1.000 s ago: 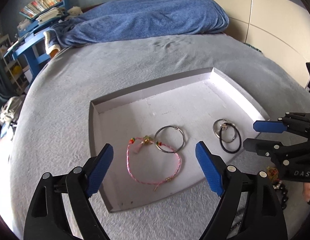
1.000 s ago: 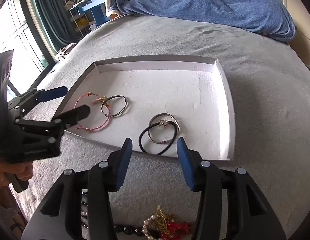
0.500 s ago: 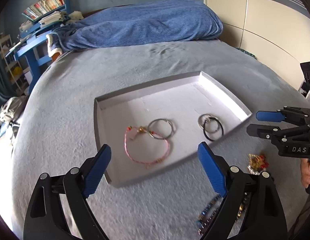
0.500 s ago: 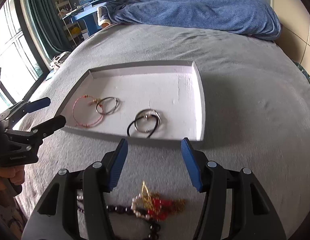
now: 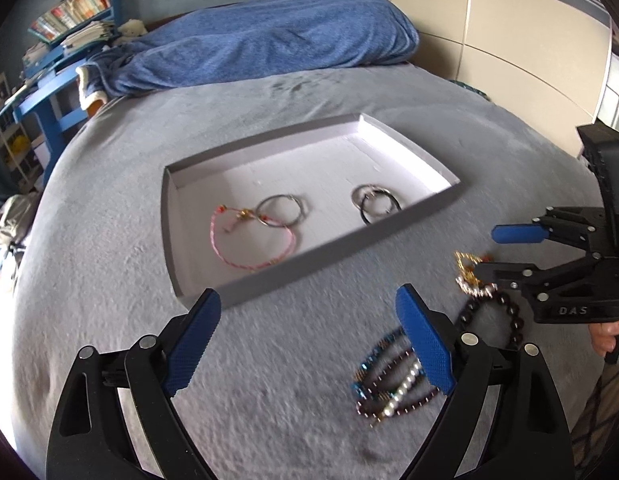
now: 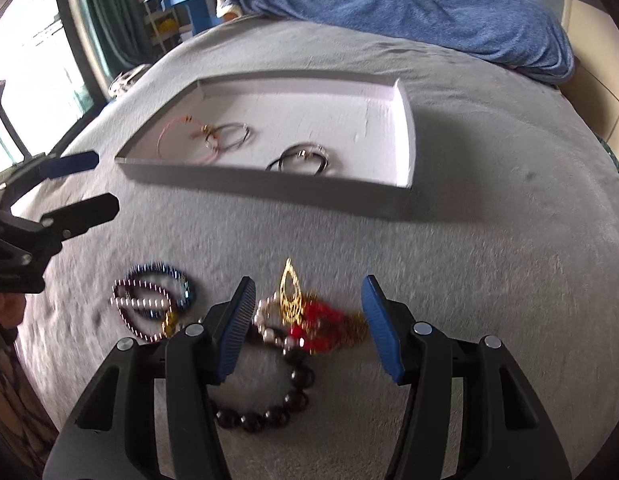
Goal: Organize jewelry
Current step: 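Grasp the pearl beaded bracelet with the left tool while the right tool grasps the red-beaded gold earring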
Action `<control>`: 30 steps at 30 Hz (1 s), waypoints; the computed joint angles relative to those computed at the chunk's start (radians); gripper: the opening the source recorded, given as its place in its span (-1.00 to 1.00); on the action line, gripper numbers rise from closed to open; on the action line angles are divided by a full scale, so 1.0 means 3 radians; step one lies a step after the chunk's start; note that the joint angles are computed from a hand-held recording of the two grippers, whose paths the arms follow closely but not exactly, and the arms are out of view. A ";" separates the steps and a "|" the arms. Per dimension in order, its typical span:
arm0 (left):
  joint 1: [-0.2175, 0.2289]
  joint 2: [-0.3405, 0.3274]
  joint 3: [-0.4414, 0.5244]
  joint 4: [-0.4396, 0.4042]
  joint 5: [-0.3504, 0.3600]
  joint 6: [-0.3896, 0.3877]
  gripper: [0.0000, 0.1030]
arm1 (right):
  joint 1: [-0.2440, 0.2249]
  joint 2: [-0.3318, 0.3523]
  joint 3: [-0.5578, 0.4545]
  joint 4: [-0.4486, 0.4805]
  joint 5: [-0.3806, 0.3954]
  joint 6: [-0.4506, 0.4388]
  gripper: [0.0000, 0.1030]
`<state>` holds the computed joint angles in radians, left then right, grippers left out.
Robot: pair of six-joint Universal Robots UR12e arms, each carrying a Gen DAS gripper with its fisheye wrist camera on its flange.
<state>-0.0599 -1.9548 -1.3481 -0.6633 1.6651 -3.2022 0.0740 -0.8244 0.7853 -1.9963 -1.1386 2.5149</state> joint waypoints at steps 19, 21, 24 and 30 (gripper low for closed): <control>-0.0072 0.0113 -0.0269 -0.0236 -0.0392 0.0872 -0.13 | -0.0009 0.0029 -0.0002 -0.0007 0.0087 -0.0104 -0.53; -0.0063 0.0109 -0.0263 -0.0265 -0.0450 0.0894 -0.40 | -0.0006 0.0031 0.0003 -0.0014 0.0065 -0.0121 -0.68; -0.0050 0.0102 -0.0251 -0.0318 -0.0491 0.0885 -0.60 | -0.0010 0.0030 0.0012 -0.0018 0.0089 -0.0171 -0.86; -0.0043 0.0132 -0.0279 -0.0282 -0.0546 0.0957 -0.88 | -0.0029 0.0018 0.0022 -0.0089 0.0160 -0.0126 -0.99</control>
<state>-0.0729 -1.9153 -1.4317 -0.7478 1.5013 -2.9151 0.0652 -0.8189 0.7919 -2.0231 -1.0905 2.4770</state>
